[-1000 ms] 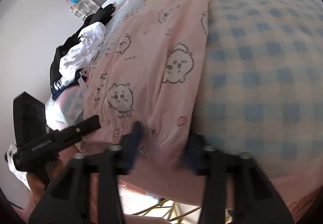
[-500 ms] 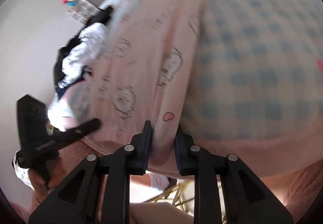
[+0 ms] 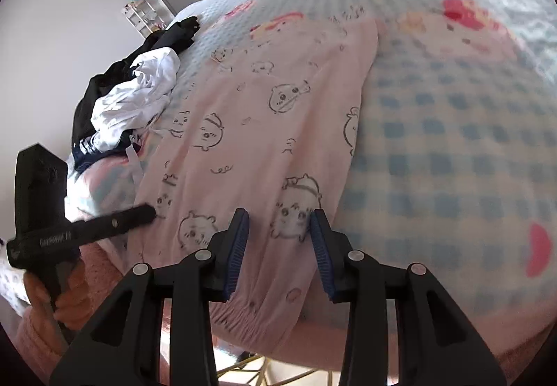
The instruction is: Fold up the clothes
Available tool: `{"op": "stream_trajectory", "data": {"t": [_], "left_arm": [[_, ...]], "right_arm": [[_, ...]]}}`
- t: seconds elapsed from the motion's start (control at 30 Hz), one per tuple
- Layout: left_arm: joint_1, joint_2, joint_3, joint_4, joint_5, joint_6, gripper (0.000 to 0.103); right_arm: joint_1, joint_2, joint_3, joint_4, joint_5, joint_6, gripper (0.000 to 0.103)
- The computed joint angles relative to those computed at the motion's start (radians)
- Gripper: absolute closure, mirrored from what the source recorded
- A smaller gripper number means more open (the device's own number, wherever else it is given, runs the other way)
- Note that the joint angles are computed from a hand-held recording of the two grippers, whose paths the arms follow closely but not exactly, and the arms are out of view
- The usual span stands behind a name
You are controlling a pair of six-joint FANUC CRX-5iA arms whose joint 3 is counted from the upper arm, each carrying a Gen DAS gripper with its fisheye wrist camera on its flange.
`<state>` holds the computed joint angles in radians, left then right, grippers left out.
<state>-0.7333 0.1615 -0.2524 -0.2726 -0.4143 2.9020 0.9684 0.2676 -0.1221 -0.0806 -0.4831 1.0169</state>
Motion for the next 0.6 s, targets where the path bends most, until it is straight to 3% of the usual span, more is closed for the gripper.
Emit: {"op": "stream_trajectory", "data": {"t": [0.13,0.27,0.33,0.43,0.53,0.6], "left_arm": [[0.010,0.002,0.006,0.005,-0.009,0.001,0.074],[-0.024,-0.047,0.009,-0.186,0.026,0.191,0.075],[-0.032,-0.058,0.006,-0.214,0.056,0.189,0.069],[-0.013,-0.024,0.014,-0.101,0.044,0.058,0.065],[0.001,0.027,0.045,-0.018,-0.039,0.018,0.065],[0.004,0.024,0.030,-0.014,-0.020,0.039,0.065]], "right_arm": [[-0.024,0.007,0.010,-0.089,0.015,0.057,0.065],[-0.015,-0.012,-0.033,-0.050,0.061,-0.005,0.065],[-0.018,-0.021,-0.051,-0.045,0.066,-0.023,0.061],[-0.033,-0.023,-0.051,-0.136,0.063,0.012,0.061],[-0.015,-0.020,-0.064,-0.075,0.068,-0.025,0.061],[-0.005,-0.021,-0.073,-0.029,0.071,-0.063,0.061]]}}
